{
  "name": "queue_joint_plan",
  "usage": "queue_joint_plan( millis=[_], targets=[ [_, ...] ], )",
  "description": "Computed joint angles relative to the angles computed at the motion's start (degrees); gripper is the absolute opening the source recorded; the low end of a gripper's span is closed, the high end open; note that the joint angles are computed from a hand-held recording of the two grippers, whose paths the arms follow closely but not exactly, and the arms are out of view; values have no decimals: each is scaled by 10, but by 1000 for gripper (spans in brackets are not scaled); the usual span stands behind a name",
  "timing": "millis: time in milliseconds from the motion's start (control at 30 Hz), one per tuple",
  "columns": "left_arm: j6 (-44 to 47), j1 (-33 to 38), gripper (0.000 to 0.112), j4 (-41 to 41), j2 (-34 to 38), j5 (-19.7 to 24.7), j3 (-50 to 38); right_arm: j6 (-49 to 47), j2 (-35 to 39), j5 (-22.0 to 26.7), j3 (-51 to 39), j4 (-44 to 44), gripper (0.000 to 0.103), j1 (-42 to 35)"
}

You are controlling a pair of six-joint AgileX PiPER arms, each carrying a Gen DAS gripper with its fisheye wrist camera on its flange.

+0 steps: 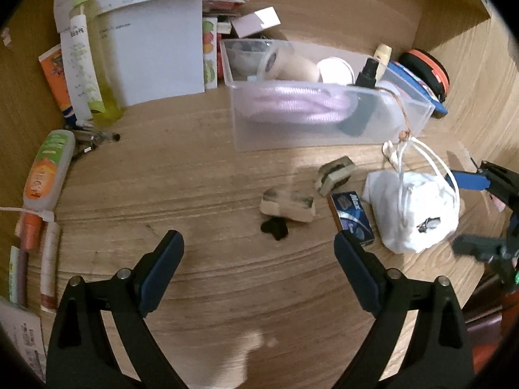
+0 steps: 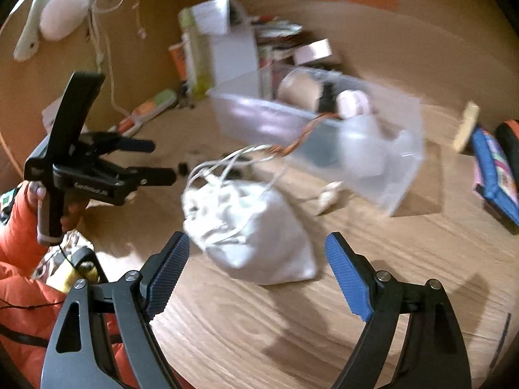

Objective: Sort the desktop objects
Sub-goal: 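Grasp the small wooden block with the left gripper while the right grasps the white drawstring bag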

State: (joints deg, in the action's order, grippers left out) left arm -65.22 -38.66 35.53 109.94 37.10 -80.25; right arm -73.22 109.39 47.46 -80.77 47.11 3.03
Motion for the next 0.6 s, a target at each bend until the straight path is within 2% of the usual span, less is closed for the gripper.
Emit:
queue_joint_plan(
  millis=[133, 267, 433, 600],
  targets=[
    [33, 8, 95, -20, 14, 4, -19, 27, 25, -6, -20, -58, 83, 36],
    [90, 23, 95, -58, 29, 4, -42, 69, 45, -37, -44, -121, 84, 70],
    [134, 32, 93, -76, 48, 9, -71, 95, 66, -26, -83, -143, 83, 78],
    [162, 32, 74, -81, 66, 14, -96, 99, 73, -33, -93, -147, 81, 81]
  ],
)
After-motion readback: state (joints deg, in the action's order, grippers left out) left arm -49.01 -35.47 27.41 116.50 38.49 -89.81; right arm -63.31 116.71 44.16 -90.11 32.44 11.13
